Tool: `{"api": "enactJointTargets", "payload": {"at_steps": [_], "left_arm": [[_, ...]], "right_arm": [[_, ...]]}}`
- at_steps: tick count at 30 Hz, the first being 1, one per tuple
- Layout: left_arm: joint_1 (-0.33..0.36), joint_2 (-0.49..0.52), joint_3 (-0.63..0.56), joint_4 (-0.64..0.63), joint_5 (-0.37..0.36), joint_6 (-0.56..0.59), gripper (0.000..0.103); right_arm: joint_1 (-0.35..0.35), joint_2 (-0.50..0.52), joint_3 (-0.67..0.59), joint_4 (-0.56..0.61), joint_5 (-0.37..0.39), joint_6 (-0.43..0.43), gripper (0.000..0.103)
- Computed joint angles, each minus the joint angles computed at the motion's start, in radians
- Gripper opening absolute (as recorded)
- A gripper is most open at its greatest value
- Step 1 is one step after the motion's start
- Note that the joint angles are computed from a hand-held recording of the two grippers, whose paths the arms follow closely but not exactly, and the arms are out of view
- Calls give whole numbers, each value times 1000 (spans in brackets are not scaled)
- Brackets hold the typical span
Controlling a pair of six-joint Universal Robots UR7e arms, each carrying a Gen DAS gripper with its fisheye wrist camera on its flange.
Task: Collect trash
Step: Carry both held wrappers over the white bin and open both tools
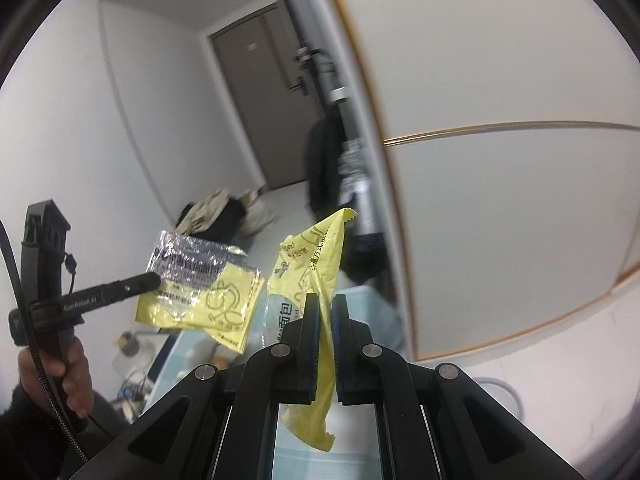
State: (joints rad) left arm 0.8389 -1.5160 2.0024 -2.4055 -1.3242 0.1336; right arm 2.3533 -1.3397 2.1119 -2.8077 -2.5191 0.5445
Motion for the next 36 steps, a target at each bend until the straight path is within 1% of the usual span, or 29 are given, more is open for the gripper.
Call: {"api": "enactJointTargets", "payload": {"at_steps": [6,9,10,12,14,16,20,21,22,26,27,31,33,36], "left_arm": [[-43,82,-1,7,-38,-4,0],[-64,137,-2,11,-53,-10,0],[-69,158,-2,12,-57,-13,0],[-77,199,-5,17,-68,-17,0],[-84,238,-11,21,-73,-16,0],[-93,280,-15,27,-76,-15,0],[-105,358,-24,41,-76,-4,0],[-106,378,-25,44,-75,-4,0],[-104,397,-29,52,-81,-5,0],[-105,464,-33,86,-78,-14,0],[-106,482,-36,95,-70,-22,0],[-106,523,-40,120,-47,-44,0],[-111,535,-39,133,-36,-47,0],[-121,551,-44,154,-22,-54,0]], "right_arm": [[-5,-129,68,132,-87,125,5],[-25,-191,109,207,-121,184,5],[-35,-219,129,239,-134,220,5],[-68,-273,176,262,-126,274,5],[-117,-329,221,294,-99,329,5],[-162,-373,266,302,-77,354,5],[-260,-430,357,238,-18,331,5],[-307,-454,381,197,8,284,5],[-338,-459,397,172,26,264,5],[-470,-482,472,104,115,219,5],[-497,-475,483,82,132,208,5],[-651,-475,561,2,256,163,6],[-713,-447,584,-45,311,140,6],[-803,-393,628,-152,381,101,8]]}}
